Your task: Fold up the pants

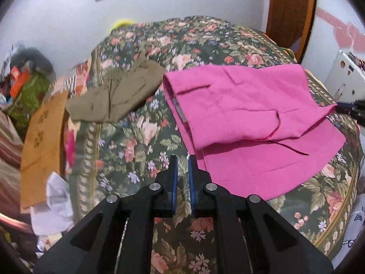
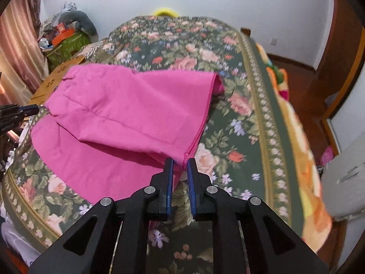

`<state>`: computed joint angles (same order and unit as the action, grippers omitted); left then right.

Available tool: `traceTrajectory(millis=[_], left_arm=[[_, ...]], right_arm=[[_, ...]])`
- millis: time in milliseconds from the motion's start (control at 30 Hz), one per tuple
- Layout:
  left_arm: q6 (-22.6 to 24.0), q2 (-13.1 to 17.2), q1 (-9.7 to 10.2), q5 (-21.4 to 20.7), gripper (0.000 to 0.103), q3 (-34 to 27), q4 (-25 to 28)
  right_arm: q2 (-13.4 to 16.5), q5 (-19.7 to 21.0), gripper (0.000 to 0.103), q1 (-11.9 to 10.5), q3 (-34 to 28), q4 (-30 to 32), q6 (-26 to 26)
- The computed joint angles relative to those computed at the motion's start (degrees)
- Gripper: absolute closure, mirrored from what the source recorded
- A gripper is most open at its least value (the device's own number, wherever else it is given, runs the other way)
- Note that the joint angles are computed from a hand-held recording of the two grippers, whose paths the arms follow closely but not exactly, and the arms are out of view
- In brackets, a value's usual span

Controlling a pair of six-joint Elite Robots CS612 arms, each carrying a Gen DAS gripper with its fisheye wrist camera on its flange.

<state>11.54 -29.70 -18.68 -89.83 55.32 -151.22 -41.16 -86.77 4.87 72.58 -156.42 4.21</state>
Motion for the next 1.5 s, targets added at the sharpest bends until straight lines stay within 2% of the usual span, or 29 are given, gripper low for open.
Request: traceTrajectory(millis=[67,100,133,167,200,233,333,433,600,700,867,933,1033,1167,1233,1300,1333,1367,1400,1500], left_arm=[[0.71,-0.35,-0.15,-0.42,0.076,0.09,-0.11],[0.94,-0.42,-0.22,-0.51,0.061,0.09,-0.20],[1.27,-0.46,-0.32,-0.55,0.049,0.11,-0.46],[1.82,-0.54,-0.47,-0.53,0.046,0.27,-0.98],[2.71,-0.55,-0.64,-0.45,0.045,0.26,-1.12],[3.57,-0.51,-0.81,-0.29,0.044,0.15,-0.86],[6.47,0.04,-1.46,0.58,0.044,-0.95,1.10],[9.48,1.12,-2.03,1.03,0.044,-2.92,3.87],[14.42,3.15,-3.04,2.90,0.044,-6.45,9.29],[14.90,3.82,-3.14,2.35,0.044,-7.81,10.41],[15.16,5.14,-3.06,1.42,0.044,-10.50,11.98],[14.80,5.43,-2.99,0.82,0.044,-11.11,12.35],[14.41,5.63,-2.78,-0.34,0.044,-11.55,12.40],[14.14,5.51,-2.51,-1.24,0.045,-11.21,11.75],[14.49,5.40,-2.49,-0.90,0.053,-10.77,11.04],[14.47,5.13,-2.43,-0.84,0.062,-10.05,9.80],[14.36,4.99,-2.50,-0.21,0.075,-9.62,8.90],[14.09,4.78,-2.70,1.54,0.084,-8.89,7.24],[13.64,4.68,-2.77,2.48,0.085,-8.63,6.47],[11.78,3.93,-2.45,1.23,0.088,-7.83,5.03]], right_arm=[[-0.63,-0.22,0.086,0.05,0.51,-1.32,0.07],[-0.96,-0.25,0.082,0.08,0.73,-1.90,0.12],[-1.09,-0.35,0.069,0.17,0.79,-2.43,-0.03],[-1.17,-0.61,0.059,0.34,0.79,-3.31,-0.29],[-1.25,-0.79,0.049,0.50,0.85,-4.18,-0.57],[-1.25,-0.70,0.045,0.65,0.79,-4.96,-1.00],[-0.57,0.93,0.045,0.95,-0.87,-3.50,-2.41],[0.78,2.30,0.034,1.46,-3.19,-0.19,-4.10],[2.88,2.70,0.034,2.25,-6.21,4.19,-7.12],[3.92,3.36,0.034,2.54,-7.80,6.58,-9.08],[6.10,2.00,0.034,3.27,-11.23,11.14,-14.11],[6.63,2.23,0.034,3.37,-11.84,10.84,-14.84],[7.33,3.56,0.037,3.23,-13.02,11.23,-14.75],[8.17,4.49,0.079,3.18,-14.23,10.98,-14.22],[8.08,4.98,0.092,3.15,-13.80,9.40,-13.51],[7.90,5.85,0.094,2.99,-13.33,7.58,-12.10],[7.74,6.14,0.096,2.95,-12.96,6.56,-11.50],[7.53,6.18,0.097,2.93,-12.56,5.63,-11.07],[7.39,6.26,0.097,2.91,-12.34,5.13,-10.86],[6.73,7.39,0.097,2.78,-11.51,4.33,-10.53]])
